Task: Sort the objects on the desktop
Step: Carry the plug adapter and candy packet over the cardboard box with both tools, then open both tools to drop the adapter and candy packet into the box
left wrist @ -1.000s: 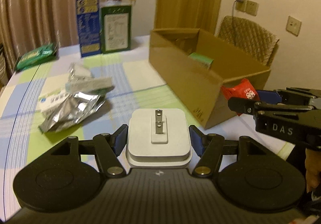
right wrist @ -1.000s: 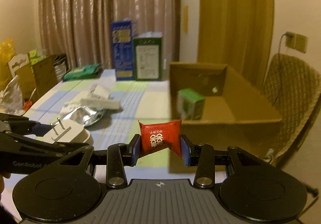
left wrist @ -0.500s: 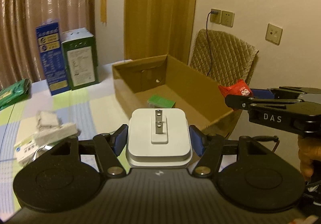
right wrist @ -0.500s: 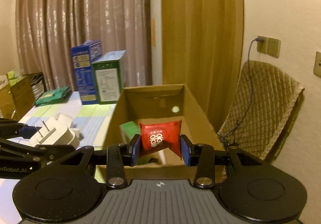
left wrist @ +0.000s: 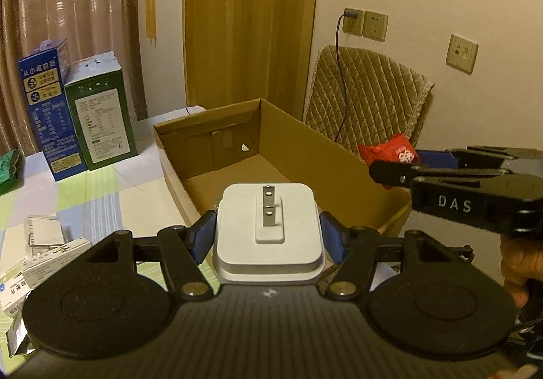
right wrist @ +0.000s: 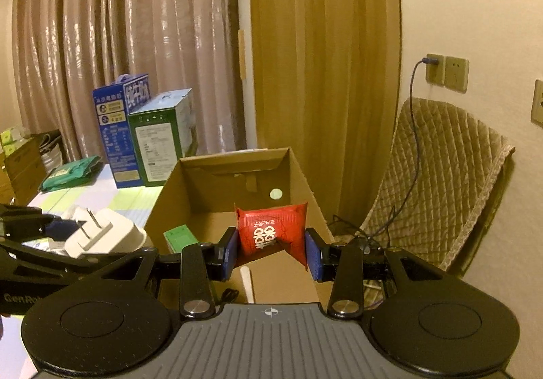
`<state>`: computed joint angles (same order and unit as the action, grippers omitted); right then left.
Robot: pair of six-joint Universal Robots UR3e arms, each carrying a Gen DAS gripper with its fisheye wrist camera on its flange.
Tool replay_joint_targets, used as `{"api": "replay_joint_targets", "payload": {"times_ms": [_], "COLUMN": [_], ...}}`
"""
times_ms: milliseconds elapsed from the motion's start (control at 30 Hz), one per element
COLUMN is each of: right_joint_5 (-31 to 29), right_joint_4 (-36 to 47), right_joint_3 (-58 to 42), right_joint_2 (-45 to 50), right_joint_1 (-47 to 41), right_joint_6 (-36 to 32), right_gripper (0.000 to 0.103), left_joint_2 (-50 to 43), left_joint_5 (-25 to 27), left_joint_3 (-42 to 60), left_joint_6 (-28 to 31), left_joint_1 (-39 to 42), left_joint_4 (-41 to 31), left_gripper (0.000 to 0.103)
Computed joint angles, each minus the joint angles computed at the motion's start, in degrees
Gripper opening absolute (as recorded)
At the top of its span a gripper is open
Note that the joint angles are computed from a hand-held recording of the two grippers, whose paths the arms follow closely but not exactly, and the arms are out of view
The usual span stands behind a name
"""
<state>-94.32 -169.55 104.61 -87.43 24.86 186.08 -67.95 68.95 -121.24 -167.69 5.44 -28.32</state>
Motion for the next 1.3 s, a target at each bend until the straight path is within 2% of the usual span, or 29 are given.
{"api": "replay_joint_targets", "payload": {"times_ms": [267, 633, 667, 700, 733, 900, 1167, 1200, 1233, 1300], "right_joint_5": [1.71, 1.46, 1.37, 1.36, 1.34, 1.39, 2.65, 4.51, 5.00, 4.27], "right_joint_4": [-0.53, -0.30, -0.29, -0.20, -0.15, -0.11, -0.79, -1.69, -1.93, -2.96], "right_joint_3": [-0.37, -2.75, -2.90, -3.03, -3.08, -2.84, -3.03, -2.71, -2.92, -2.82], "right_joint_2": [1.65, 3.90, 4.06, 4.15, 4.21, 4.30, 5.59, 5.69, 5.94, 6.12], "right_joint_1": [-2.01, -2.12, -2.09, -2.12, -2.16, -2.31, -2.11, -2.76, -2.83, -2.60], "right_joint_6": [-0.11, -0.16, -0.19, -0.21, -0.13, -0.11, 0.77, 0.72, 0.79, 1.22], "right_gripper": [0.039, 0.039, 0.039, 0.039, 0.039, 0.039, 0.040, 0.050, 0.065, 0.070], "left_joint_2": [-5.67, -10.11, -10.55, -10.74, -10.84, -7.37, -0.05, 0.58, 1.30, 3.05], "left_joint_5": [1.51, 1.09, 0.85, 1.14, 2.15, 1.08, -2.55, -2.90, -3.33, -4.16], "left_joint_3": [1.86, 4.90, 5.31, 5.20, 4.91, 2.28, -2.03, -2.40, -2.82, -3.74], "left_joint_6": [-1.13, -0.90, -0.55, -0.34, -0.29, 0.97, 1.62, 1.70, 1.95, 2.40], "left_joint_1": [-2.00, -2.93, -2.92, -3.04, -3.34, -0.49, 5.67, 6.24, 6.87, 8.21], "left_joint_4": [2.99, 4.51, 4.09, 4.60, 5.69, 5.66, 1.78, 1.39, 0.92, -0.22], "left_gripper": [0.060, 0.060, 0.061, 0.069, 0.072, 0.073, 0.073, 0.073, 0.073, 0.073]}}
